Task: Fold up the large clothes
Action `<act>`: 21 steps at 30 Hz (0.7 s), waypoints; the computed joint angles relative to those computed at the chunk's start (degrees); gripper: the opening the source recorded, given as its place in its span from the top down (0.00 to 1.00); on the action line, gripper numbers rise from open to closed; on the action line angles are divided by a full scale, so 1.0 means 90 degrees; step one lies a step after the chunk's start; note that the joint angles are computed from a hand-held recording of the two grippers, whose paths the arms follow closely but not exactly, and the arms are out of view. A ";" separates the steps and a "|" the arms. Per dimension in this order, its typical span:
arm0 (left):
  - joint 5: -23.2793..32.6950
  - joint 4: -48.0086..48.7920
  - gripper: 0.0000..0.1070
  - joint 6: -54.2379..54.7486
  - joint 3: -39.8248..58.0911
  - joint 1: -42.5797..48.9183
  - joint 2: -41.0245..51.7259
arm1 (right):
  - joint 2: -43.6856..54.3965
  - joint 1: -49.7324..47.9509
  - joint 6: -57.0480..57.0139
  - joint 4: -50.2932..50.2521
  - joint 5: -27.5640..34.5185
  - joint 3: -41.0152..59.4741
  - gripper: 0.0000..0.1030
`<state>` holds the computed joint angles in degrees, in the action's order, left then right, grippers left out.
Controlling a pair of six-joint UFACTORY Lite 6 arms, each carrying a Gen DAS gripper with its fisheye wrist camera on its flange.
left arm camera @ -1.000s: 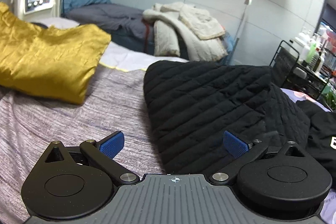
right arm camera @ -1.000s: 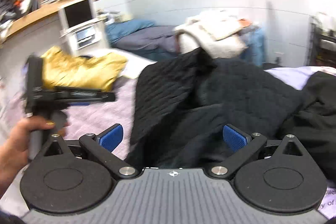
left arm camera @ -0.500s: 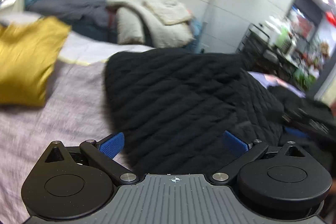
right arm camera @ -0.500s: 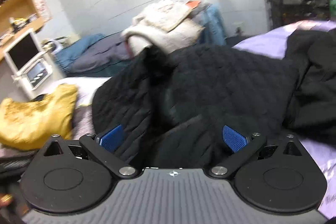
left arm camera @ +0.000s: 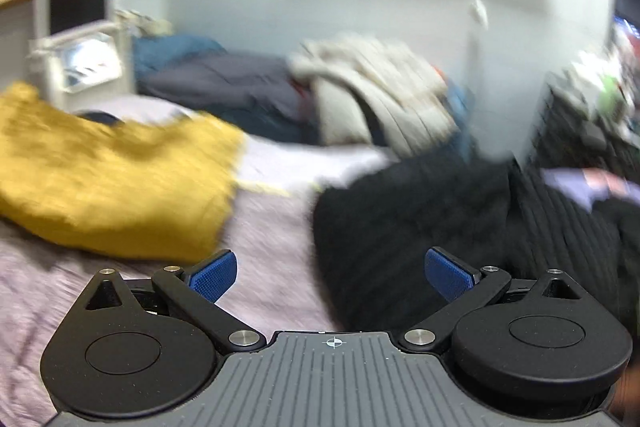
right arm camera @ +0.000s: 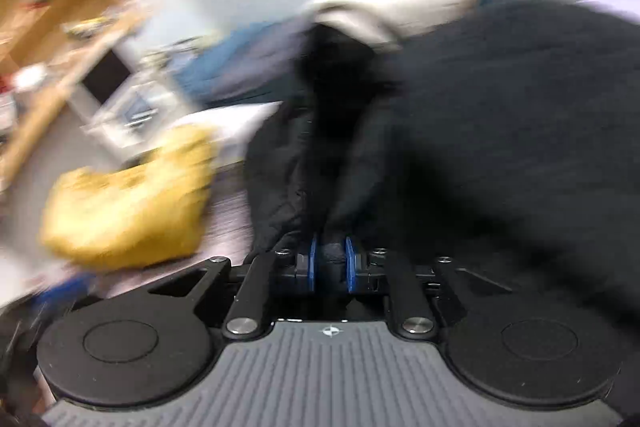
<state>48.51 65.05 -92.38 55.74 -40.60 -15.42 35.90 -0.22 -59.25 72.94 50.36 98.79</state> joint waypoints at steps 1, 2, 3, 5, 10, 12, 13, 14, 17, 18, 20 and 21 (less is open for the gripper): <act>0.0258 0.0174 0.04 -0.0150 -0.0039 -0.0070 -0.0257 | -0.0298 0.0172 -0.0413 0.0187 0.0281 -0.0408 0.83; 0.0441 0.0330 0.04 -0.0279 -0.0068 -0.0112 -0.0481 | -0.0570 0.0361 -0.0756 0.0313 0.0597 -0.0789 0.83; 0.0467 0.0391 0.04 -0.0318 -0.0083 -0.0095 -0.0640 | -0.0701 0.0519 -0.0906 0.0336 0.0946 -0.1006 0.83; 0.0041 0.0085 0.04 0.0083 -0.0060 0.0194 -0.0785 | -0.0747 0.0973 -0.0776 -0.0007 0.1522 -0.1175 0.82; -0.0058 -0.0365 0.04 0.0275 -0.0478 0.0267 -0.0592 | -0.2140 0.1396 -0.1526 -0.0054 0.0196 -0.2732 0.32; -0.0332 -0.0578 0.04 0.0176 -0.0881 0.0427 -0.0607 | -0.2632 0.1050 -0.1908 0.0258 -0.0163 -0.3069 0.24; -0.0518 -0.0748 0.04 0.0186 -0.1089 0.0561 -0.0603 | -0.2724 0.0822 -0.1930 0.0347 -0.0328 -0.3041 0.22; -0.0692 -0.0899 0.04 0.0163 -0.1297 0.0665 -0.0587 | -0.2742 0.0663 -0.1813 0.0346 -0.0726 -0.2917 0.17; -0.1127 -0.1208 0.04 0.0147 -0.1773 0.0825 -0.0419 | -0.2363 0.0722 -0.0973 -0.1120 -0.2723 -0.2147 0.11; -0.1168 -0.1267 0.04 0.0136 -0.1866 0.0764 -0.0358 | -0.2158 0.0797 -0.0634 -0.1787 -0.3389 -0.1949 0.11; -0.1204 -0.1328 0.04 0.0062 -0.2012 0.0565 -0.0233 | -0.1592 0.0978 0.0337 -0.3119 -0.4455 -0.1569 0.10; -0.1274 -0.1345 0.04 0.0038 -0.2058 0.0474 -0.0147 | -0.1389 0.1040 0.0787 -0.3672 -0.4587 -0.1466 0.10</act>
